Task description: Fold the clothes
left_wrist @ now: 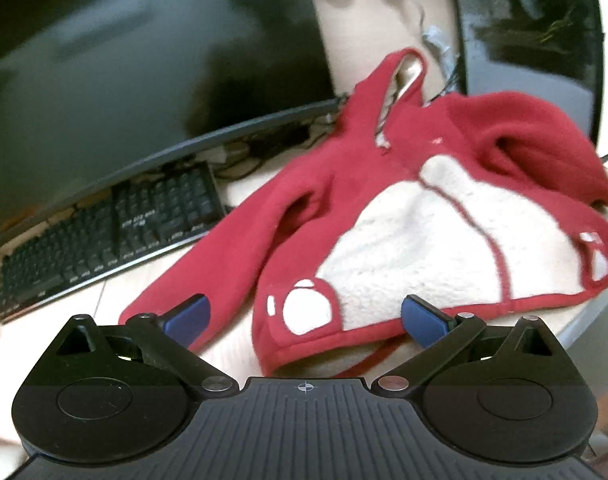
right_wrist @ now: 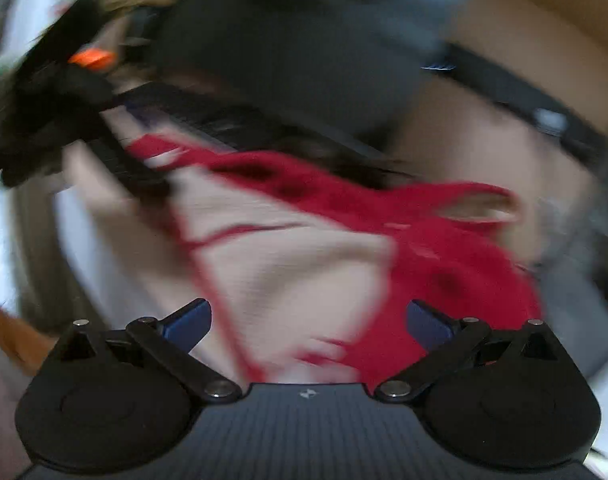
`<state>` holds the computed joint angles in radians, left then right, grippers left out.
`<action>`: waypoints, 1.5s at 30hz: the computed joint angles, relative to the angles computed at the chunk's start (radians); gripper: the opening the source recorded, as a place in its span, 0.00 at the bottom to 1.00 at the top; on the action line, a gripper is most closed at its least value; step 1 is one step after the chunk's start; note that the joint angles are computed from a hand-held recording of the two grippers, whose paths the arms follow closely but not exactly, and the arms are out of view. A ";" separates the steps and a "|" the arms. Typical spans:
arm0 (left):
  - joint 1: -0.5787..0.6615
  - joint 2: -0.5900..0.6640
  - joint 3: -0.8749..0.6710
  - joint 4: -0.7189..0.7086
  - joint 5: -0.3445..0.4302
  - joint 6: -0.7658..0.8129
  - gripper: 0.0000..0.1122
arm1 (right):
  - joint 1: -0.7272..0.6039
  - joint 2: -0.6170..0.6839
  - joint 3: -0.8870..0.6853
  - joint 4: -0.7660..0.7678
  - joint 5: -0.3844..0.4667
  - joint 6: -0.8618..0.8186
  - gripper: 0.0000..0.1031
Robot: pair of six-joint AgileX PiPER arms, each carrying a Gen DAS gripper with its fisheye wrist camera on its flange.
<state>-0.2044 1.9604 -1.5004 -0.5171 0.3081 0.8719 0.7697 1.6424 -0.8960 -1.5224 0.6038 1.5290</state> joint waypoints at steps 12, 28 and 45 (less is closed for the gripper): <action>-0.010 0.002 -0.010 -0.322 0.026 0.363 0.92 | 0.061 0.019 -0.075 -0.130 0.552 -0.044 1.00; -0.065 -0.069 0.137 -0.179 -0.034 0.305 0.92 | -0.068 -0.208 -0.055 0.013 0.438 -0.055 1.00; 0.032 -0.142 0.007 0.071 0.158 0.246 0.92 | 0.002 -0.434 0.157 0.329 0.464 -0.343 1.00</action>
<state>-0.1723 1.8182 -1.4932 -0.4465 0.4656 1.1182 0.7715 1.2089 -0.7390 -1.1933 1.0683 1.1862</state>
